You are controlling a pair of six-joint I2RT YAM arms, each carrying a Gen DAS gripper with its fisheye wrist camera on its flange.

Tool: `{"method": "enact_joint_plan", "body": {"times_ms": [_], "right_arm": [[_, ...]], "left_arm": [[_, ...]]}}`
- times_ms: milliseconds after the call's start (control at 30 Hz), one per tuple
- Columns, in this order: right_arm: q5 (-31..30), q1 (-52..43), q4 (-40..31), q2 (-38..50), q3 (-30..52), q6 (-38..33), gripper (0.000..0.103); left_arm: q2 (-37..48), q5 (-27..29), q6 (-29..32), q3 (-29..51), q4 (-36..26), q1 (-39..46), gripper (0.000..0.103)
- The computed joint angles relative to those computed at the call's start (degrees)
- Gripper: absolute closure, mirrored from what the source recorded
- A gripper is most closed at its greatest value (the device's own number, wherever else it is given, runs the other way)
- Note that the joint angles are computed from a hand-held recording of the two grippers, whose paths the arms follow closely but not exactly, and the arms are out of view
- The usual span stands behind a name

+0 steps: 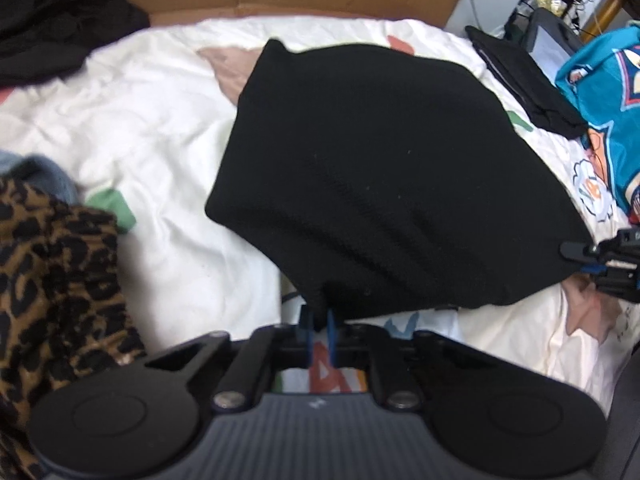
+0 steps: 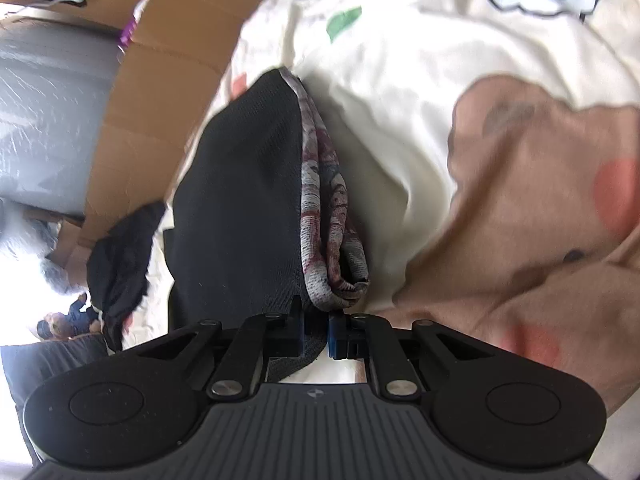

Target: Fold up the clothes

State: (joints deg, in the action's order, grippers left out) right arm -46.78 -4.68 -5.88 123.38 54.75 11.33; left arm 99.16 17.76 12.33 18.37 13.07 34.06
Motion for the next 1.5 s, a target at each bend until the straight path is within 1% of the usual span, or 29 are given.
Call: {"method": "enact_joint_plan", "body": {"times_ms": [100,167,233,400,500,600,667,700,767,800,833,867,900,933,967,1033,1067,1100,1133,1233,1300,1367,1400,1500], "right_arm": [[-0.3,-0.5,0.8,-0.3,-0.1,0.6,0.094],[0.1,-0.2,0.9,-0.3,0.0,0.6,0.094],[1.3,0.3,1.1,-0.4,0.0,0.5,0.094],[3.2,0.3,2.4,-0.8,-0.3,1.5,0.094],[3.8,-0.1,3.7,-1.1,-0.9,1.8,0.094],[4.2,-0.2,3.5,-0.6,-0.4,2.3,0.093],[4.2,-0.4,3.0,-0.1,0.0,2.3,0.091],[4.2,-0.4,2.9,-0.1,0.0,2.4,0.088],[3.7,-0.5,2.1,0.3,0.1,2.4,0.079],[3.6,-0.5,1.8,0.5,0.3,2.5,0.071],[3.5,-0.4,1.8,0.7,0.3,2.7,0.067],[3.4,-0.4,1.8,0.9,0.4,2.9,0.067],[3.3,-0.3,1.7,1.1,0.5,2.9,0.067],[3.3,-0.2,1.6,1.2,0.6,2.8,0.067],[3.4,-0.2,1.6,1.3,0.6,2.9,0.067],[3.7,-0.4,2.3,1.3,0.2,3.3,0.068],[3.8,-0.6,3.1,1.2,-0.1,3.7,0.068],[3.9,-0.7,3.8,1.1,-0.5,4.1,0.075],[3.8,-0.9,4.1,1.0,-0.5,4.1,0.087],[3.6,-1.0,4.9,0.9,-0.6,3.9,0.092],[3.7,-0.9,5.4,0.7,-0.6,3.8,0.093],[3.5,-1.3,6.1,0.9,0.0,4.5,0.094],[3.3,-1.7,6.7,1.2,0.5,5.3,0.094],[3.3,-2.4,7.4,2.3,2.9,5.9,0.095]], "left_arm": [[-4.5,0.6,1.3,-0.4,-2.5,2.6,0.099],[-5.7,1.4,1.9,0.2,-4.2,4.4,0.099],[-5.2,0.6,2.3,0.3,-4.1,4.4,0.099],[-0.8,1.1,4.9,1.7,-6.3,5.5,0.098],[-0.6,2.1,7.2,2.0,-8.2,7.0,0.098],[-1.6,2.8,9.1,2.0,-10.5,7.7,0.098],[-2.3,2.9,10.0,2.2,-12.2,8.3,0.098],[-2.8,2.5,10.3,2.2,-13.0,8.5,0.100],[-5.0,2.5,11.9,1.7,-13.8,9.8,0.099],[-6.1,3.1,13.0,2.0,-15.1,10.8,0.098],[-7.0,4.0,13.8,2.4,-16.4,11.8,0.098],[-7.5,4.7,14.1,3.0,-17.5,12.5,0.097],[-7.8,5.4,14.1,3.5,-18.4,12.9,0.094],[-7.6,6.1,13.8,4.1,-18.9,12.8,0.087],[-7.2,6.7,13.6,4.7,-19.3,12.7,0.083],[-6.7,7.9,12.1,5.6,-19.7,12.1,0.062],[-5.5,8.4,11.3,6.0,-18.8,11.8,0.059],[-4.4,8.9,10.7,6.2,-17.9,11.3,0.055],[-2.9,9.5,10.7,6.1,-16.6,10.9,0.054],[2.6,9.7,9.2,6.4,-12.6,8.6,0.056],[5.1,10.4,8.7,7.1,-12.4,8.1,0.059],[7.1,11.3,8.2,8.1,-12.9,7.9,0.078],[7.3,11.2,8.3,8.4,-13.8,7.8,0.093],[6.6,12.6,8.2,7.7,-14.9,7.0,0.094]]}}
